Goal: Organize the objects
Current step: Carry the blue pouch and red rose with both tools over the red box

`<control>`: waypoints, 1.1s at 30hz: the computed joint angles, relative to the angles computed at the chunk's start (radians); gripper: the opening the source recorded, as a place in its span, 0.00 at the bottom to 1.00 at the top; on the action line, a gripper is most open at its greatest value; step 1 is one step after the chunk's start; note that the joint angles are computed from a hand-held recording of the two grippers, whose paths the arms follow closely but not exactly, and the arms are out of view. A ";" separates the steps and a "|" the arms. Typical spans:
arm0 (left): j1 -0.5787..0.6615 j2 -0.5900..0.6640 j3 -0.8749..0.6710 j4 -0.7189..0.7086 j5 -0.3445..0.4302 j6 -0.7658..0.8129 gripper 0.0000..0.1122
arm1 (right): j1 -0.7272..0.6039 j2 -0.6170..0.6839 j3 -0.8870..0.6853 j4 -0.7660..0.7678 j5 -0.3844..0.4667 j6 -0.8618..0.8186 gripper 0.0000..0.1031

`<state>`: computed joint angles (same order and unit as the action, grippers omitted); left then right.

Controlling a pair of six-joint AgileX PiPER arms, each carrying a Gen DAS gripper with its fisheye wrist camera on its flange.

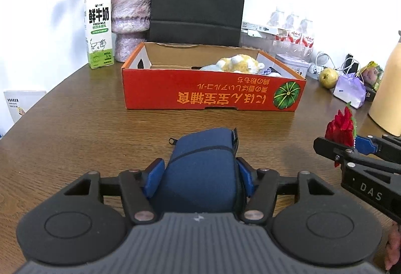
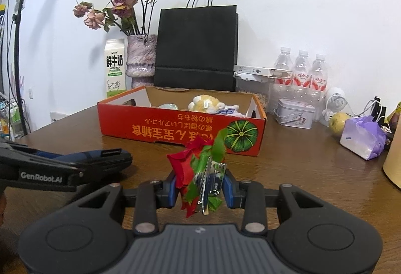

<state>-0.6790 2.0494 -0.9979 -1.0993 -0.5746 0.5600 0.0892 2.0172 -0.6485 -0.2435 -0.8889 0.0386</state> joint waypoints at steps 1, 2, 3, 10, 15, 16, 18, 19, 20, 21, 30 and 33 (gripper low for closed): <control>-0.002 -0.002 0.004 0.003 -0.005 -0.007 0.54 | 0.001 -0.001 0.002 0.004 -0.002 -0.001 0.33; -0.006 -0.005 0.008 0.006 -0.012 -0.015 0.54 | 0.001 -0.002 0.004 0.007 -0.005 -0.003 0.33; -0.009 -0.009 0.014 0.011 -0.021 -0.025 0.54 | 0.003 -0.002 0.009 0.011 -0.010 -0.005 0.33; -0.020 -0.017 0.023 -0.006 -0.047 -0.031 0.53 | 0.016 -0.012 0.040 0.013 -0.042 -0.009 0.33; -0.007 0.010 -0.031 -0.107 0.000 0.090 0.53 | 0.021 -0.018 0.054 0.015 -0.052 -0.011 0.33; -0.008 0.018 -0.043 -0.123 0.001 0.117 0.53 | 0.020 -0.019 0.055 0.015 -0.052 -0.009 0.33; -0.006 0.035 -0.075 -0.167 0.022 0.190 0.54 | 0.020 -0.020 0.057 0.021 -0.052 -0.008 0.33; 0.001 0.043 -0.091 -0.185 0.044 0.220 0.55 | 0.018 -0.020 0.056 0.021 -0.051 -0.006 0.33; 0.003 0.055 -0.112 -0.207 0.054 0.263 0.56 | 0.018 -0.020 0.056 0.026 -0.050 -0.007 0.33; 0.001 0.067 -0.135 -0.236 0.053 0.316 0.56 | 0.019 -0.020 0.055 0.033 -0.047 -0.008 0.33; 0.079 0.108 -0.213 -0.216 0.227 0.372 0.72 | 0.018 -0.010 0.034 0.052 -0.008 0.001 0.33; 0.090 0.099 -0.195 -0.216 0.246 0.352 0.91 | 0.017 -0.008 0.032 0.049 -0.006 0.003 0.34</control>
